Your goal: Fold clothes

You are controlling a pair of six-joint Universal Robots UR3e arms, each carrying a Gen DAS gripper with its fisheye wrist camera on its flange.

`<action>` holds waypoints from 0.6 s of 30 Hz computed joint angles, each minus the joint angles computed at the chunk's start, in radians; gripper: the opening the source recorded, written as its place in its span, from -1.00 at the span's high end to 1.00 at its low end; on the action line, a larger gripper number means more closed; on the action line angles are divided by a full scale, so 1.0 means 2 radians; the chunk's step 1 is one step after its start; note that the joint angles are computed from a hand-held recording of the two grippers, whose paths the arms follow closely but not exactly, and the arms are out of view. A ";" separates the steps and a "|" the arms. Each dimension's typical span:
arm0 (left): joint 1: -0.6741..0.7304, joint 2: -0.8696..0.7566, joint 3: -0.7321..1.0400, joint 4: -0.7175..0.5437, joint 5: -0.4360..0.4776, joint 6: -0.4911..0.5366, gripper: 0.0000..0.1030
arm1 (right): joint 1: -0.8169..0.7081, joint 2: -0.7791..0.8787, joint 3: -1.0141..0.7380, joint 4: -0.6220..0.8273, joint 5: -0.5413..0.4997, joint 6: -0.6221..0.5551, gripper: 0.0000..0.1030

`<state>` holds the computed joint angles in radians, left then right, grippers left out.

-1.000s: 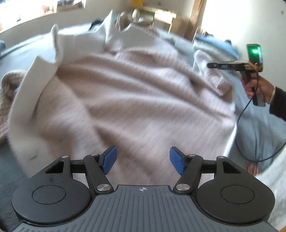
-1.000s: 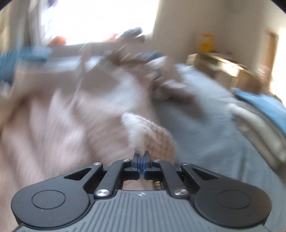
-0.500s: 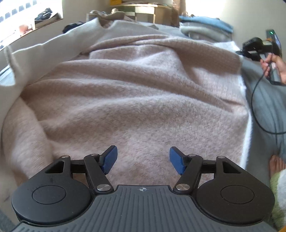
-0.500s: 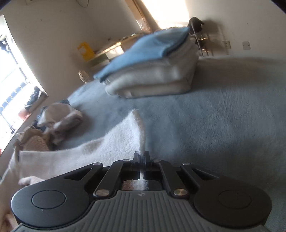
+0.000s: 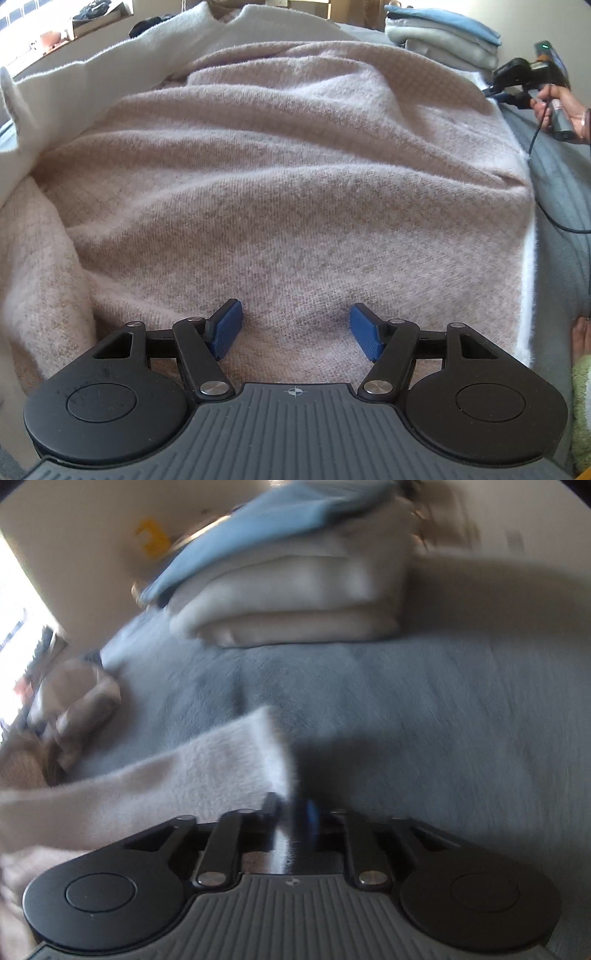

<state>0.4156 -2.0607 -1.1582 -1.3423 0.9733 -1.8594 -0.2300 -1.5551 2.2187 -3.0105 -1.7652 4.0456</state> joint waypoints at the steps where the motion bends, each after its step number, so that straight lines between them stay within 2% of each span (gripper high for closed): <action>1: 0.000 -0.001 0.002 -0.002 0.000 0.001 -0.26 | -0.003 -0.025 0.031 -0.021 0.009 0.023 0.34; 3: 0.000 -0.006 0.009 -0.010 0.001 0.004 -0.27 | -0.016 -0.084 0.103 -0.072 0.053 0.064 0.11; 4: -0.001 -0.009 0.015 -0.014 0.002 0.003 -0.28 | -0.025 -0.113 0.134 -0.088 0.083 0.082 0.07; 7: -0.003 -0.019 0.030 -0.026 0.003 0.001 -0.30 | -0.040 -0.171 0.178 -0.063 0.170 0.109 0.06; 10: -0.002 -0.025 0.043 -0.038 0.002 -0.003 -0.30 | -0.019 -0.148 0.181 -0.079 0.202 0.117 0.06; 12: 0.000 -0.024 0.043 -0.039 0.000 -0.004 -0.30 | 0.013 -0.107 0.157 -0.080 0.188 0.115 0.09; 14: 0.002 -0.018 0.031 -0.032 -0.002 -0.008 -0.30 | 0.051 -0.072 0.124 -0.069 0.155 0.114 0.21; 15: 0.003 -0.015 0.025 -0.029 -0.003 -0.010 -0.30 | 0.070 -0.059 0.105 -0.056 0.134 0.114 0.42; 16: 0.004 -0.012 0.021 -0.028 -0.002 -0.011 -0.30 | 0.086 -0.055 0.088 -0.036 0.113 0.112 0.82; 17: 0.005 -0.009 0.017 -0.027 -0.002 -0.012 -0.30 | 0.100 -0.056 0.076 -0.020 0.095 0.113 0.96; 18: 0.006 -0.007 0.014 -0.026 -0.002 -0.014 -0.30 | 0.115 -0.059 0.069 -0.014 0.072 0.119 0.96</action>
